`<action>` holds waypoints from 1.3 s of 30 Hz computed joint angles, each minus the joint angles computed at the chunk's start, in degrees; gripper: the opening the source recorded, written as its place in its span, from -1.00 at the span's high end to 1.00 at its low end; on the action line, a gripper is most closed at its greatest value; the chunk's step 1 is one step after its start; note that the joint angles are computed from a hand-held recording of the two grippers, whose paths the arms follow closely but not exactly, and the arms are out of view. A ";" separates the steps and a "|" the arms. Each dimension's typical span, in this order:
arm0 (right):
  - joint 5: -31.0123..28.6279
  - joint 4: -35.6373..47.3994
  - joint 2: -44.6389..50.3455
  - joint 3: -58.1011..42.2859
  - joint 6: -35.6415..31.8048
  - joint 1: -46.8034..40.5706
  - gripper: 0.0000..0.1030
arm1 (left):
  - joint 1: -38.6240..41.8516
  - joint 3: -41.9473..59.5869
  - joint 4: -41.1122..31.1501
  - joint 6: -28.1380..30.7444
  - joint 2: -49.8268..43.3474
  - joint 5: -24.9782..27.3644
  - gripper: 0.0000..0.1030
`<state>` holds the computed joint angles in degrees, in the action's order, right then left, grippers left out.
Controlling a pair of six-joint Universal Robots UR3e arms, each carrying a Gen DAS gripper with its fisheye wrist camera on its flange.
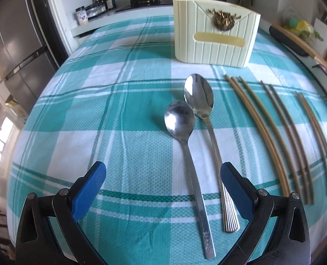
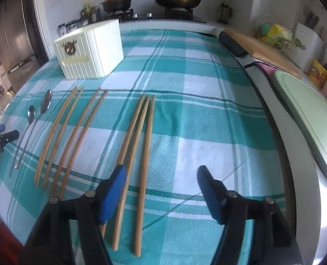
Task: Organize utensils
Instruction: 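Grasp the smaller metal spoon with the left tool while the right tool grasps one wooden chopstick, then carry the spoon with the left tool into the cream holder while the right tool drops its chopstick in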
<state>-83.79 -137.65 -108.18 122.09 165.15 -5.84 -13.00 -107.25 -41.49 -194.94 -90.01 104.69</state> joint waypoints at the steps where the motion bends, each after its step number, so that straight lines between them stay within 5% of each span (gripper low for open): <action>1: -0.26 0.55 0.81 -0.52 -0.34 0.04 -0.02 | -0.18 0.29 0.10 0.03 -0.63 0.27 -0.99; 12: -3.16 7.36 6.20 -5.98 -4.17 2.31 0.73 | 2.98 -2.57 1.22 6.35 -0.63 3.15 -0.99; 18: -2.53 12.36 7.82 -9.91 -5.38 0.14 0.73 | 11.43 -4.08 -1.38 13.69 2.52 -4.42 -0.99; 24: -1.58 16.26 16.08 -19.20 -6.22 1.00 0.64 | 9.84 3.04 -3.67 18.24 -3.47 -8.00 -0.96; 31: -0.50 20.24 28.67 -33.81 -5.66 2.78 0.64 | 12.14 12.84 -9.47 20.05 -9.87 -17.01 -0.33; 32: -0.32 20.70 30.22 -35.65 -5.47 3.02 0.64 | 12.19 13.95 -9.43 20.59 -10.71 -17.37 -0.12; 33: 0.31 20.91 32.52 -38.39 -5.23 3.37 0.64 | 12.16 14.71 -8.72 21.35 -11.43 -17.69 0.31; 36: 0.28 21.27 37.05 -43.89 -4.06 4.73 0.87 | 13.15 15.81 -7.61 23.35 -12.94 -19.22 0.31; 39: 0.31 19.90 38.49 -45.89 -1.10 5.21 0.87 | 14.82 14.49 -6.76 23.08 -11.33 -20.45 0.31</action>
<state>-83.47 -117.75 -69.69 76.20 164.05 -0.62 1.82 -92.76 -48.25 -171.87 -101.35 84.23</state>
